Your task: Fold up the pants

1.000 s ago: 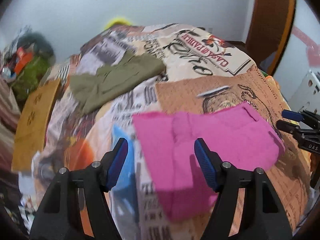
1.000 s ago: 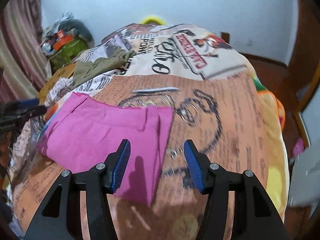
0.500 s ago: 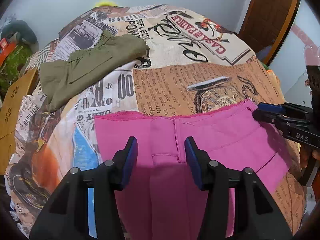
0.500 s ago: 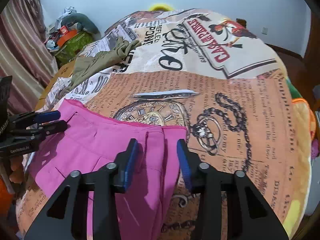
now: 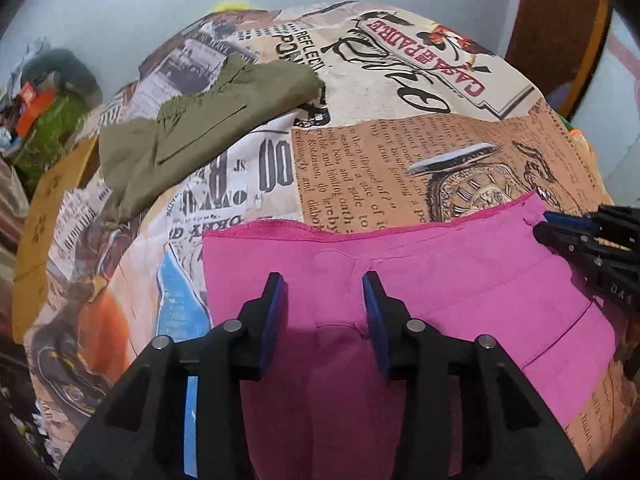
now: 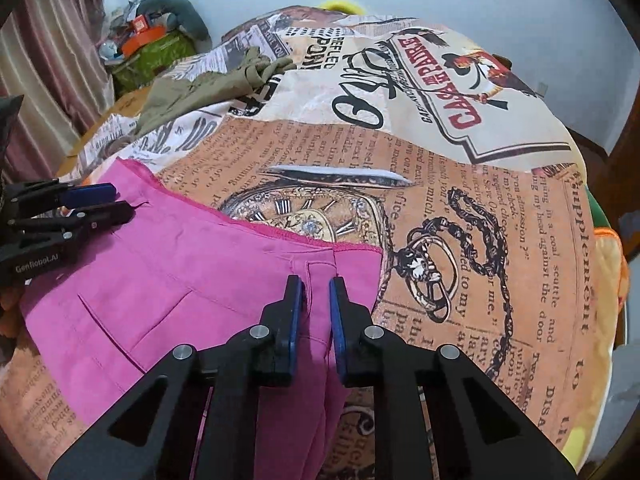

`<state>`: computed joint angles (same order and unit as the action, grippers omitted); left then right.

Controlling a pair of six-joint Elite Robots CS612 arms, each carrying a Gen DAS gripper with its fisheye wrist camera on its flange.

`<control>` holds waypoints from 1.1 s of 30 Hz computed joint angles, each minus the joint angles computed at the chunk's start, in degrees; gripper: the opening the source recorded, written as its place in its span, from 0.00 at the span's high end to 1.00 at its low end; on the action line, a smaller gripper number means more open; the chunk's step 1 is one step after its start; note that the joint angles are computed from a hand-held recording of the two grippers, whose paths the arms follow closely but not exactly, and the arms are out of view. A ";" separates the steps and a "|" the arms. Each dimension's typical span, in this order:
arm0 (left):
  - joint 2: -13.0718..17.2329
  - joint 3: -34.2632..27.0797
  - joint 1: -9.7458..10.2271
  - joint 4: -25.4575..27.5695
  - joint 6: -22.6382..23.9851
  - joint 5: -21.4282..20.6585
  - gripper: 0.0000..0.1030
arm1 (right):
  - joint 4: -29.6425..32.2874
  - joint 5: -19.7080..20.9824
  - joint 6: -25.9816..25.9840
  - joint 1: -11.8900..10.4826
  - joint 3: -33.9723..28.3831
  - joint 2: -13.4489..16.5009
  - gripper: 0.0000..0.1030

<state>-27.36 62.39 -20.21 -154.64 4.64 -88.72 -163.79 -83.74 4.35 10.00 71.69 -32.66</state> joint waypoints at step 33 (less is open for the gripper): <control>-6.34 8.75 2.97 1.70 -3.51 -6.97 0.23 | -3.19 0.06 7.81 0.34 8.51 -5.68 0.39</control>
<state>-33.70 71.14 -17.24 -152.94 1.13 -95.69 -166.98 -83.68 12.16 10.34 80.20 -38.34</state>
